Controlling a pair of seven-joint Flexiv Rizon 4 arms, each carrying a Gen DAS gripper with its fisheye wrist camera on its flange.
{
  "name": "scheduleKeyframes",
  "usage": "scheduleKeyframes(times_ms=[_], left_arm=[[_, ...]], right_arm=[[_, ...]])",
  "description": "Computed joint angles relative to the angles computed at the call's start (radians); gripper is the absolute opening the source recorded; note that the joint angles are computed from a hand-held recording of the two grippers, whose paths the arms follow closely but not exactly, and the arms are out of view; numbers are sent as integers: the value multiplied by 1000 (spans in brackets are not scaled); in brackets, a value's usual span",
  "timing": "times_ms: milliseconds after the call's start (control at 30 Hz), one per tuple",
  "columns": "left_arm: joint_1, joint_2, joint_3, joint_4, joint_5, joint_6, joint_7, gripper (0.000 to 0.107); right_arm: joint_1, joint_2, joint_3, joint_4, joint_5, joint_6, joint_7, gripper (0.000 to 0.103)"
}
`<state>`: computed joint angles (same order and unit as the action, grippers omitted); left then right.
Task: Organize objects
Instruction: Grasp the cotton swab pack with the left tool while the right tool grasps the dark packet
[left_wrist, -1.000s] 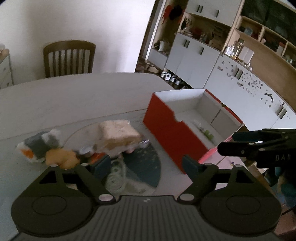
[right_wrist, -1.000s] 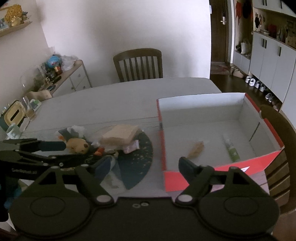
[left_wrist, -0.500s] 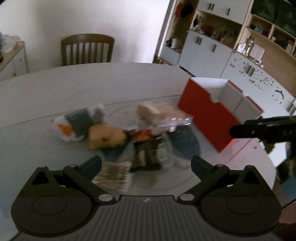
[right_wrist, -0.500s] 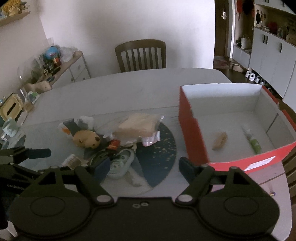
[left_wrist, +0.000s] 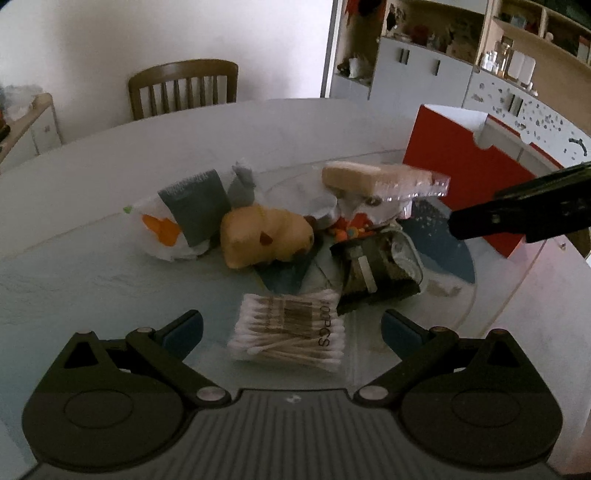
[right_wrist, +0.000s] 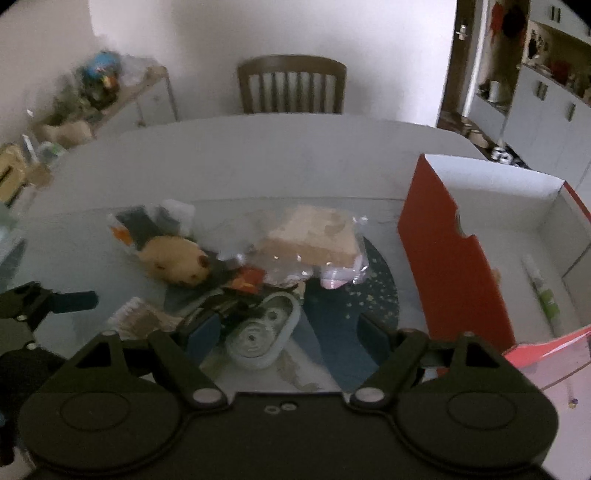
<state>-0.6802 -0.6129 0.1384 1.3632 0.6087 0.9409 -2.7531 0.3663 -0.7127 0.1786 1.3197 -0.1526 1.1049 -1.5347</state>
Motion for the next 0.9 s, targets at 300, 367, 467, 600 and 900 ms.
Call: scheduleKeyframes(times_ms=[300, 367, 467, 600, 900], left_arm=[[25, -30, -9, 5, -47, 25, 40, 103], [23, -35, -1, 6, -52, 27, 33, 103], [16, -41, 10, 4, -51, 31, 23, 103], [14, -50, 12, -5, -45, 37, 41, 103], [-18, -56, 25, -27, -10, -19, 35, 102]], right_arm=[[29, -65, 5, -92, 7, -63, 16, 81], [35, -81, 9, -120, 14, -87, 21, 81], [47, -102, 11, -151, 19, -115, 17, 81], [66, -123, 1, -174, 17, -146, 21, 81], [68, -139, 8, -191, 41, -173, 24, 79]])
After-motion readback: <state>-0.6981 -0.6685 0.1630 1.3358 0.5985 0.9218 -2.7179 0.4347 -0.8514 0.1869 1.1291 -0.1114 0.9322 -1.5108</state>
